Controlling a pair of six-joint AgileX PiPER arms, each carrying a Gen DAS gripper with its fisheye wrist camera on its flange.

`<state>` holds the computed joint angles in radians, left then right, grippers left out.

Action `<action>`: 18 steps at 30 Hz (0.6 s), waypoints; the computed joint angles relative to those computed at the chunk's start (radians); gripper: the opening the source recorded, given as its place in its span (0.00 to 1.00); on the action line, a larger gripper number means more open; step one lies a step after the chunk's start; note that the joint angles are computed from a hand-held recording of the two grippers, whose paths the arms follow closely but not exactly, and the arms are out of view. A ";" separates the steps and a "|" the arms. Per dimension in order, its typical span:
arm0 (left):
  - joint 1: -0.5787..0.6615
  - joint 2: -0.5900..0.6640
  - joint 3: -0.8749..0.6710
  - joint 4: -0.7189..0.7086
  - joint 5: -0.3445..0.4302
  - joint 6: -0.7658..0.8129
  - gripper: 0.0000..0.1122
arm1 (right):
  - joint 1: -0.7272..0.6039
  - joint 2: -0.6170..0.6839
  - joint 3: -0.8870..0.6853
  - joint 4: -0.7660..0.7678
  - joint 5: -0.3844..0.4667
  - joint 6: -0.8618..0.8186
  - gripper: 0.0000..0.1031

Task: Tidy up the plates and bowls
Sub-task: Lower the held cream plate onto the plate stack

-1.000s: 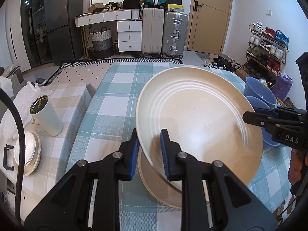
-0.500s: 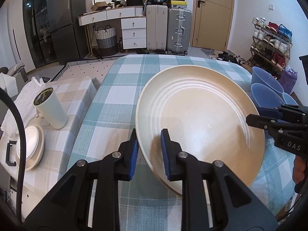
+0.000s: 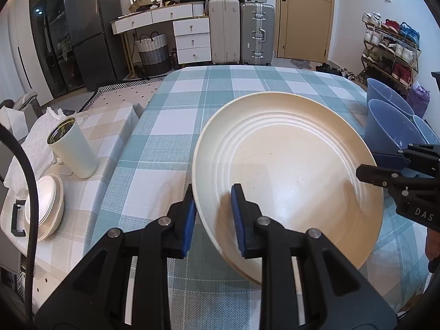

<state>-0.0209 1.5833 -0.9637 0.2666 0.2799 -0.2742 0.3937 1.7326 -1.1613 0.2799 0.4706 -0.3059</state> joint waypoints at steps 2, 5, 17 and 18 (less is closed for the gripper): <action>-0.008 0.011 -0.002 0.034 -0.001 -0.034 0.19 | 0.005 0.000 0.007 -0.021 -0.010 0.014 0.29; -0.011 0.028 -0.007 0.057 -0.007 -0.052 0.19 | 0.017 -0.001 0.015 -0.074 -0.020 0.054 0.29; -0.048 0.076 -0.019 0.248 -0.006 -0.223 0.21 | 0.059 -0.003 0.040 -0.280 -0.039 0.235 0.29; -0.048 0.078 -0.020 0.257 -0.007 -0.230 0.21 | 0.063 -0.004 0.042 -0.304 -0.043 0.257 0.29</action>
